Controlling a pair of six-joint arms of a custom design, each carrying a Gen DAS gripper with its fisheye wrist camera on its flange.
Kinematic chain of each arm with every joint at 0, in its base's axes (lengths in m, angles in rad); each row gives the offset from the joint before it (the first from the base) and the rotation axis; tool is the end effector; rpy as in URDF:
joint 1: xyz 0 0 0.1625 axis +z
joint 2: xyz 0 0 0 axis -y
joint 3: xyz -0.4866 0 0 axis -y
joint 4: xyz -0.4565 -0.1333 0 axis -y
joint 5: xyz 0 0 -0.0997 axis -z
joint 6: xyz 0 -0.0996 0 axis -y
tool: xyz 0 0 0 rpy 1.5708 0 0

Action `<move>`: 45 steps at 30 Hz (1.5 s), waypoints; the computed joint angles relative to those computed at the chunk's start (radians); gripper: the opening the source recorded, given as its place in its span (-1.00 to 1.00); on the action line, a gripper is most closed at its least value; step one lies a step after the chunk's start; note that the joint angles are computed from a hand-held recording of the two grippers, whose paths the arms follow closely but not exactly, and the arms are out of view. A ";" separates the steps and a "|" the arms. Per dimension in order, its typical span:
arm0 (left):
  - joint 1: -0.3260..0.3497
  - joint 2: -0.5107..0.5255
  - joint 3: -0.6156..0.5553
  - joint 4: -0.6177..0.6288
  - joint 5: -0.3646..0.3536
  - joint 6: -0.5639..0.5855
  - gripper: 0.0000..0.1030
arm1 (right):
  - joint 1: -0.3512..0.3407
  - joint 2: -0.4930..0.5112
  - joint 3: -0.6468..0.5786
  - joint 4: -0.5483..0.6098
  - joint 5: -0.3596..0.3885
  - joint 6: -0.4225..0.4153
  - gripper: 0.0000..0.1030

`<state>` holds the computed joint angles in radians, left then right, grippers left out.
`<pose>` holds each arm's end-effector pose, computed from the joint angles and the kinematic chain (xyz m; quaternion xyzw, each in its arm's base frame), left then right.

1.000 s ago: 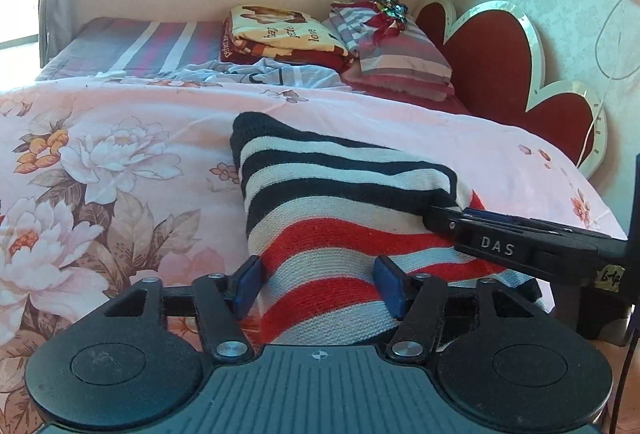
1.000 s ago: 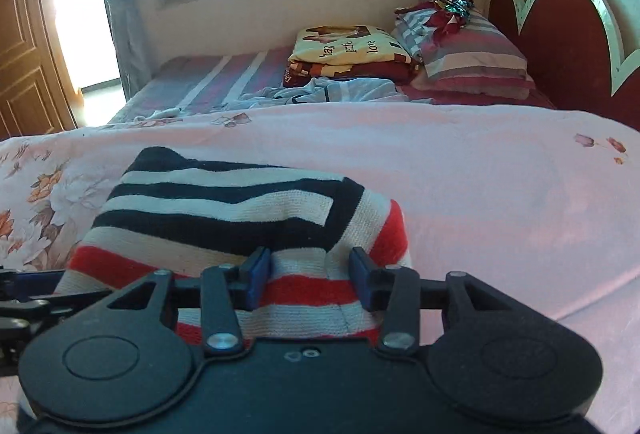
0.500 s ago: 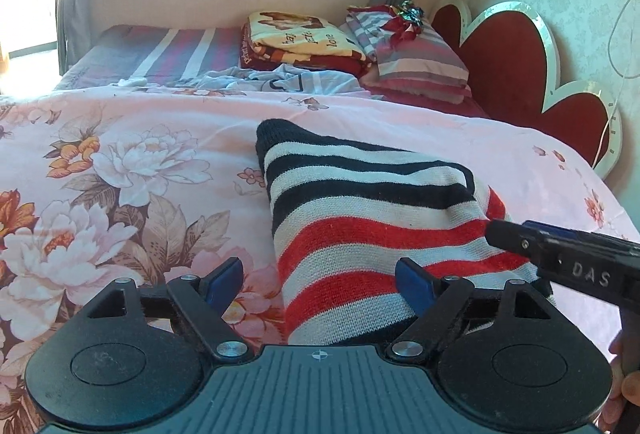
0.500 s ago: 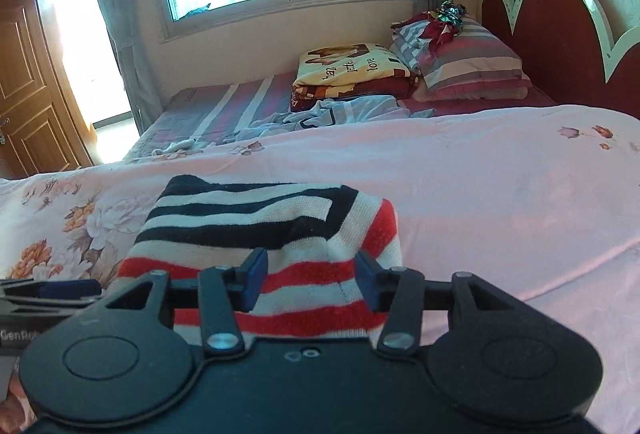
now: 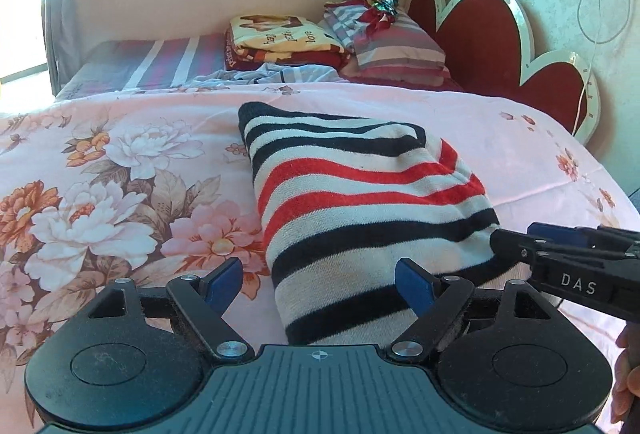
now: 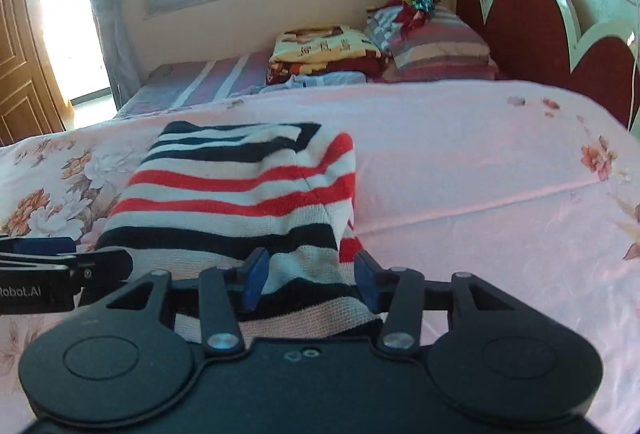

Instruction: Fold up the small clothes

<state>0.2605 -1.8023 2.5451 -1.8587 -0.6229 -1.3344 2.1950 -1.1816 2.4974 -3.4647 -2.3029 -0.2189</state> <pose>-0.2237 -0.2813 0.2314 0.0925 0.8680 -0.3817 0.3038 0.3018 -0.3049 0.1634 0.2731 -0.8584 0.3298 0.2825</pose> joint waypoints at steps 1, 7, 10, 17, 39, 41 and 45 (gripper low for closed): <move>-0.010 -0.009 0.000 0.025 -0.014 -0.021 0.61 | 0.015 -0.008 0.007 0.006 -0.016 -0.006 -0.09; 0.030 0.016 0.033 -0.039 -0.161 -0.001 0.61 | 0.009 -0.040 0.038 0.217 -0.127 0.118 -0.08; -0.005 -0.020 0.039 0.002 -0.170 -0.092 0.61 | 0.043 -0.088 0.047 0.276 -0.141 0.181 -0.05; -0.062 -0.036 -0.046 0.167 -0.084 -0.154 0.61 | 0.120 -0.174 0.008 0.316 -0.121 0.074 0.05; 0.342 0.352 -0.136 -0.371 0.095 0.078 0.79 | -0.166 0.116 -0.200 0.051 0.184 -0.206 -0.16; 0.346 0.354 -0.135 -0.379 0.093 0.076 0.80 | -0.190 0.131 -0.184 0.013 0.205 -0.248 -0.15; 0.339 0.353 -0.143 -0.341 0.099 0.086 0.81 | -0.204 0.109 -0.175 0.023 0.244 -0.249 -0.13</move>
